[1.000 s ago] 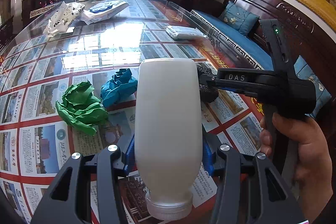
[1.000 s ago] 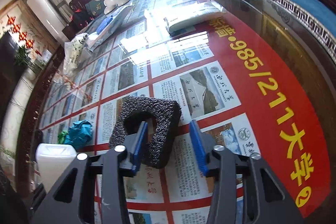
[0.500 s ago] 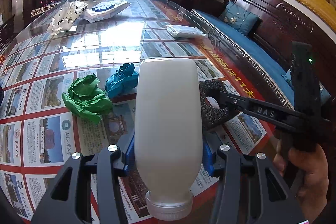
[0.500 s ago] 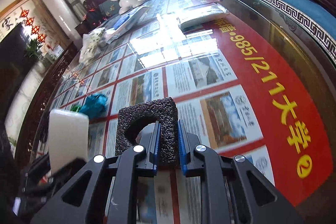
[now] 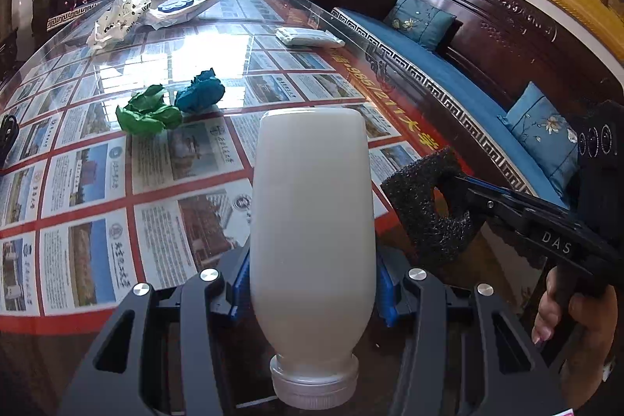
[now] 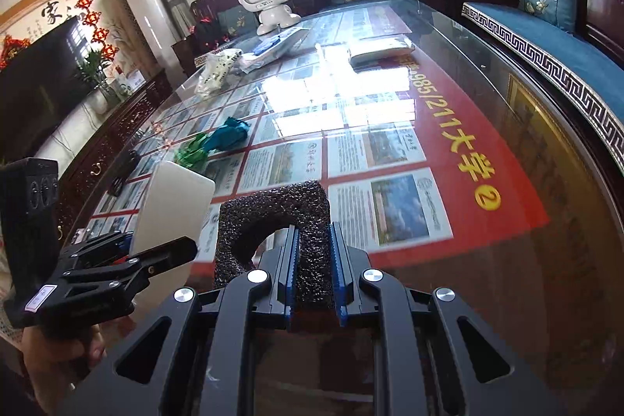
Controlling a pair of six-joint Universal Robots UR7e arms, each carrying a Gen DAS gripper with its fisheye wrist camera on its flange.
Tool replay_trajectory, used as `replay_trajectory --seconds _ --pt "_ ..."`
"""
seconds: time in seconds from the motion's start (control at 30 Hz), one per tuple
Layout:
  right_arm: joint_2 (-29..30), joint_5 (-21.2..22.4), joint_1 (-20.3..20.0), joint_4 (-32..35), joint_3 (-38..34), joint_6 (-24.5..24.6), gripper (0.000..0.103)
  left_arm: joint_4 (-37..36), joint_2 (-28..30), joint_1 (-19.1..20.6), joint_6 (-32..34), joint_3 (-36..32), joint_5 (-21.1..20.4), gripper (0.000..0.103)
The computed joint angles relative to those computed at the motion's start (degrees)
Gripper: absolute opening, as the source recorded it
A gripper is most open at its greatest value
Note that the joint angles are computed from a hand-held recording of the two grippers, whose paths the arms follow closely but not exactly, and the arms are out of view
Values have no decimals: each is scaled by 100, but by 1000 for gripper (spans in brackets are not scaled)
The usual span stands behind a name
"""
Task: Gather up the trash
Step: 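Carry the white bottle and black foam ring in both tools over the bin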
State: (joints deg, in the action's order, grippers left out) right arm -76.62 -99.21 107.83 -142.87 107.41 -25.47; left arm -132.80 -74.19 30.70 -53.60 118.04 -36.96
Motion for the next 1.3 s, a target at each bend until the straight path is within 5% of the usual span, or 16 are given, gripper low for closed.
replay_trajectory --seconds 0.43,0.83,1.3 --pt "-1787 510 -270 410 1160 -384 16 305 -122 -1285 -1081 613 -374 50" --pt "-3632 887 -975 1310 1982 -926 16 110 242 -2151 -1494 944 -869 50" --pt "-5185 495 -2190 2182 2820 -2067 19 -697 1003 -2444 -1594 1200 -1802 50"
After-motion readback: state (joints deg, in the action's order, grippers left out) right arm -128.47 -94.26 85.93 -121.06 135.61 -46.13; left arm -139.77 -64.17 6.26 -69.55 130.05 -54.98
